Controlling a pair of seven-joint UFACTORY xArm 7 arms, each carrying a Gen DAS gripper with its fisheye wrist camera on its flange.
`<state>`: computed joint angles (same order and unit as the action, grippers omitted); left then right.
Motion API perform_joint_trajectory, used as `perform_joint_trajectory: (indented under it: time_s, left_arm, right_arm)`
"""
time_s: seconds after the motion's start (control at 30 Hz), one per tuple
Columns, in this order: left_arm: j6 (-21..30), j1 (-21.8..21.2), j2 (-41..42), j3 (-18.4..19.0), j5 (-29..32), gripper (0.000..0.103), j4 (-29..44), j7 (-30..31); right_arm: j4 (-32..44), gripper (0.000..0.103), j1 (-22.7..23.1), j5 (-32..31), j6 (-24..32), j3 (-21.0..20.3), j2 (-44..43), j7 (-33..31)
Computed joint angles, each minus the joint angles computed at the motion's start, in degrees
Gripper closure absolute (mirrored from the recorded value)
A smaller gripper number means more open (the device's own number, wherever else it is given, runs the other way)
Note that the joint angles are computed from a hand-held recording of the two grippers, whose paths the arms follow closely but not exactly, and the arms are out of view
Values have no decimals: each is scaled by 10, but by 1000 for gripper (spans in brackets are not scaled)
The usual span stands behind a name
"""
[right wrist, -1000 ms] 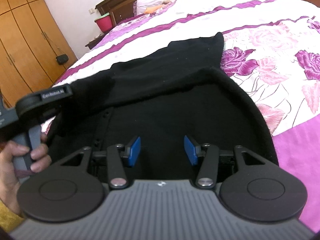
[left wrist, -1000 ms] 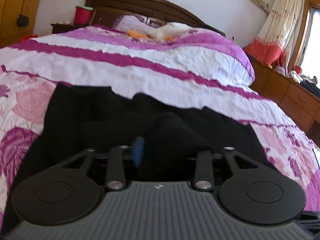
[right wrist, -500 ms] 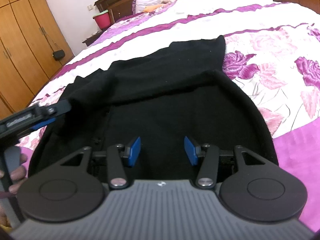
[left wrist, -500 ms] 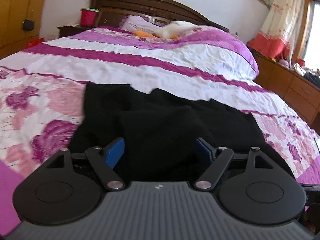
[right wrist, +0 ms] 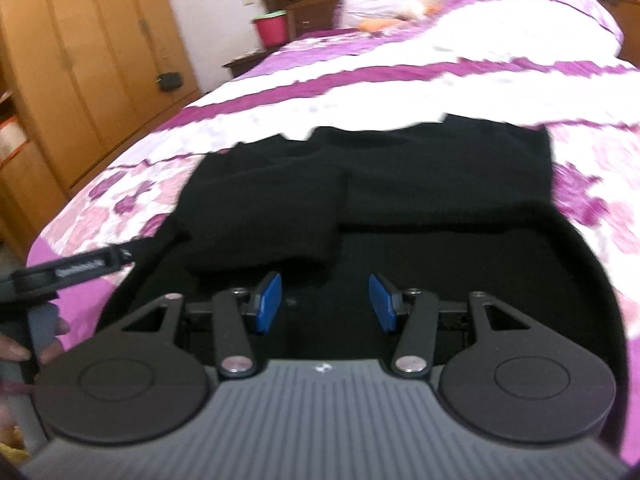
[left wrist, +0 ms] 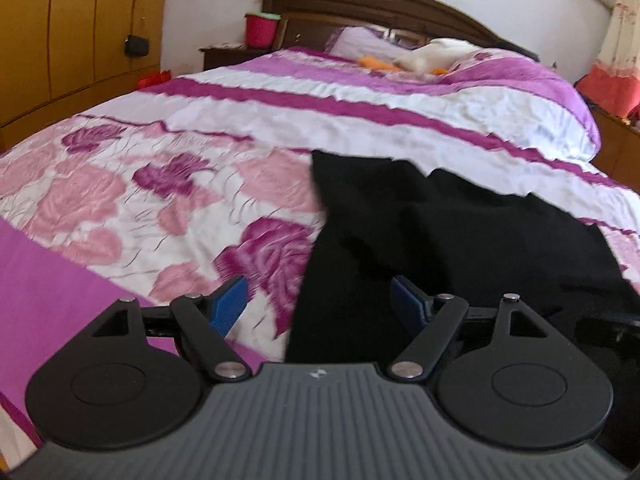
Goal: Fold small clothes
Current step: 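Grasp the cardigan's side edge with the right tool and fold it inward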
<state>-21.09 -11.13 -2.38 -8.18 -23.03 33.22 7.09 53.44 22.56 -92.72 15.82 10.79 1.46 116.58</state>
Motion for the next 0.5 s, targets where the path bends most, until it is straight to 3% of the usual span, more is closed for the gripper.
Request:
perform_joint_trajectory:
  time_s: [0.07,0.17,0.33,0.5]
  left_arm:
    - [3,2,7,-10,-55,21,7,48]
    - [7,-3,12,-3,-65,21,7,52]
    - [-2,-16,19,-2,-135,21,10,108]
    - [0,-11,15,14,-82,21,-3,59]
  right_arm:
    - [27,52,6,-3,2,4,23,-21]
    - [70,52,19,1,-1,4,61,-58]
    - [132,52,44,30,-12,-6,119,-131]
    - [167,52,73,86,-15,-31,161,-205]
